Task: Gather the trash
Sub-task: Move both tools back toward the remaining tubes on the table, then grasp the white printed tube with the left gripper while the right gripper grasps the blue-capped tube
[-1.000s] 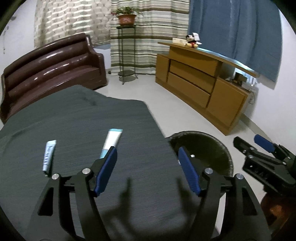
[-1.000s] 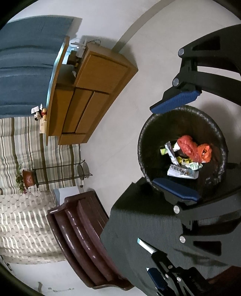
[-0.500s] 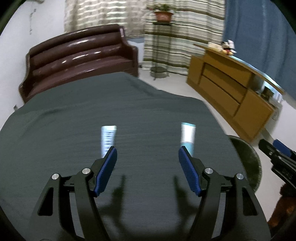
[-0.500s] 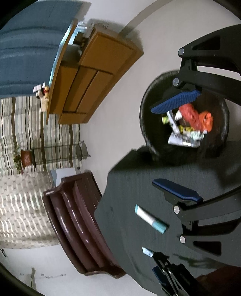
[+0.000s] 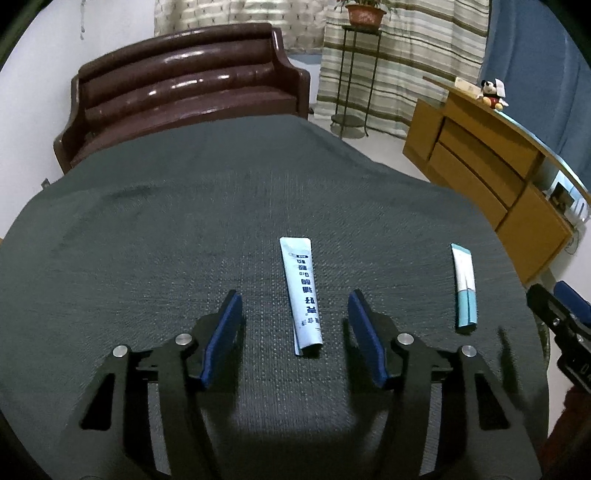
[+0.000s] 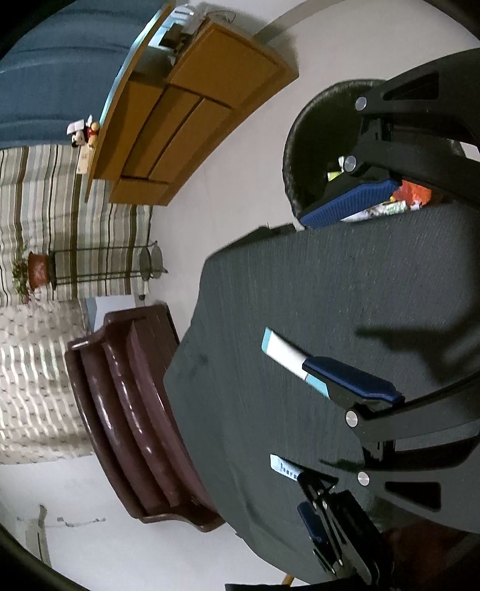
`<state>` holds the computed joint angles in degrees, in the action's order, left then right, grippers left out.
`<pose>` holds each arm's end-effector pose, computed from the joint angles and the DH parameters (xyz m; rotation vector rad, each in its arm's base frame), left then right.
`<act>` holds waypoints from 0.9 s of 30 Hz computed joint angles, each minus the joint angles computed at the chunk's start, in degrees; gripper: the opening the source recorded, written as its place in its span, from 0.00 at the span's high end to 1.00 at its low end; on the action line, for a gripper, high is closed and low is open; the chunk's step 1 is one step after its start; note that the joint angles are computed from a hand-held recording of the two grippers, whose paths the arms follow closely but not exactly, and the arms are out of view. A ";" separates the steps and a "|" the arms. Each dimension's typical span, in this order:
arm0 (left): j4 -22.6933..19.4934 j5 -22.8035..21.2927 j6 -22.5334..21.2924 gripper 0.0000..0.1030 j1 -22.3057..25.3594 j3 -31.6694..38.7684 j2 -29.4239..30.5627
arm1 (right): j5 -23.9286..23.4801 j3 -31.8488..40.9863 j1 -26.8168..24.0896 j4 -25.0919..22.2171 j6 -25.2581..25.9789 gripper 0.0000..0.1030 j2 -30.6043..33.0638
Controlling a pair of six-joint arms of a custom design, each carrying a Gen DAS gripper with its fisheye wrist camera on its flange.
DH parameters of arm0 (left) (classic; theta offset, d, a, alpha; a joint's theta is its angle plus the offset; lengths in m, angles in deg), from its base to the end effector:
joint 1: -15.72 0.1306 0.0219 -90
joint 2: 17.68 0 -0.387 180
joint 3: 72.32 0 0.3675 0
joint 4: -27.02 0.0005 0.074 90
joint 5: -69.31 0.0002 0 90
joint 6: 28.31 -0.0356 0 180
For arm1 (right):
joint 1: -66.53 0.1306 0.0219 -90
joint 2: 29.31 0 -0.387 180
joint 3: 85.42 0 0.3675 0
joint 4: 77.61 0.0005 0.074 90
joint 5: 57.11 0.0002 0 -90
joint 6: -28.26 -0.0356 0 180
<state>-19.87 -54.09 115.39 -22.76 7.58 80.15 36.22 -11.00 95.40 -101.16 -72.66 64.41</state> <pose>0.3784 -0.2764 0.3069 -0.4822 2.3822 0.1144 0.4164 0.2266 0.3207 -0.3349 2.3100 0.2828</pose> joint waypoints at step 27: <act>4.91 1.69 -5.52 0.88 0.99 -5.09 -3.77 | 1.20 8.12 4.47 -6.16 2.29 0.35 7.06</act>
